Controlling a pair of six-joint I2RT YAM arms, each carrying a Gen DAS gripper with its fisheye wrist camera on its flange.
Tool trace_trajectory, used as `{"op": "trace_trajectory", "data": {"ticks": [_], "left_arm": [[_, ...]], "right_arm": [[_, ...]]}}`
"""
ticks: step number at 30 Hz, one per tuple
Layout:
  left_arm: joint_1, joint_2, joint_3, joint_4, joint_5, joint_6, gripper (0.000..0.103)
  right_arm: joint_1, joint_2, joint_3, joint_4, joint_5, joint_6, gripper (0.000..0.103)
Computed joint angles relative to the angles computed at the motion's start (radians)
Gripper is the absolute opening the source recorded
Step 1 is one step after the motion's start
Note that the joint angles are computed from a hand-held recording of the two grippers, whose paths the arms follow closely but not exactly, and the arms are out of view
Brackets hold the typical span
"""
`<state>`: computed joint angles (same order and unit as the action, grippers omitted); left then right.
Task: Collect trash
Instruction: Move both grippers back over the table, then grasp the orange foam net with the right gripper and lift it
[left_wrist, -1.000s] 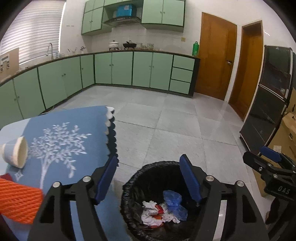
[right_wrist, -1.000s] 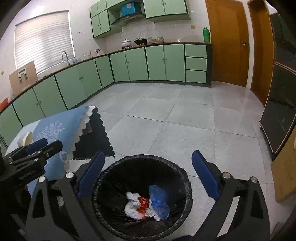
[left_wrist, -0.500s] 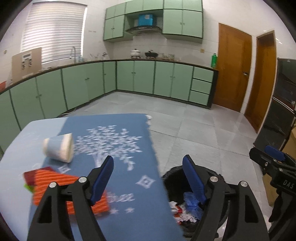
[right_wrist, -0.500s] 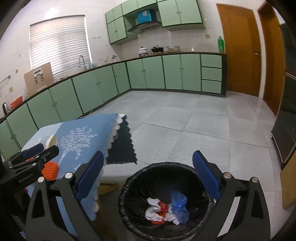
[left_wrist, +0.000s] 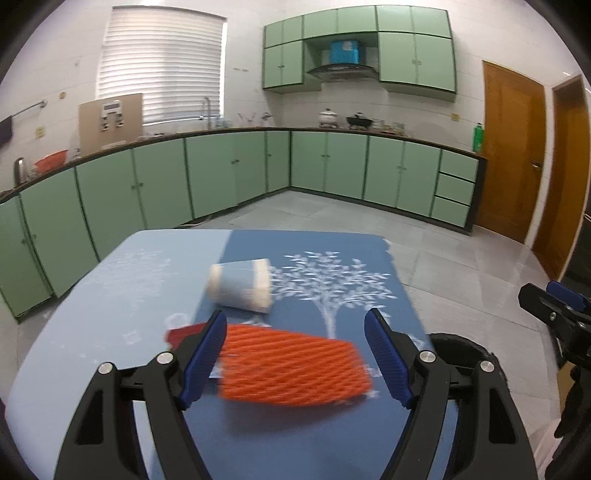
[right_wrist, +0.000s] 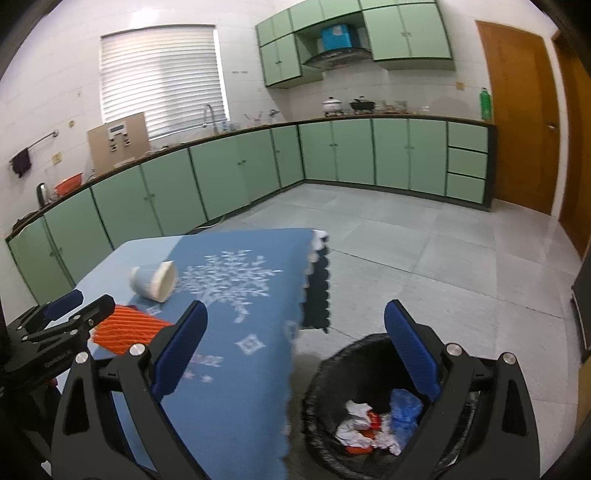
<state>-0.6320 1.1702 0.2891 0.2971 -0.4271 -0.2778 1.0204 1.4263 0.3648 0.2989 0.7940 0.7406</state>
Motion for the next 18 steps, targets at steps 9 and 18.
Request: {"op": "trace_trajectory", "data": {"ticks": [9, 18], "left_arm": [[0.220, -0.062, -0.080, 0.017, 0.088, 0.086, 0.075], [0.417, -0.018, -0.134, 0.112, 0.187, 0.159, 0.075]], "right_arm": [[0.042, 0.242, 0.188, 0.058, -0.033, -0.031, 0.094], [0.048, 0.449, 0.392, 0.027, -0.108, -0.057, 0.094]]}}
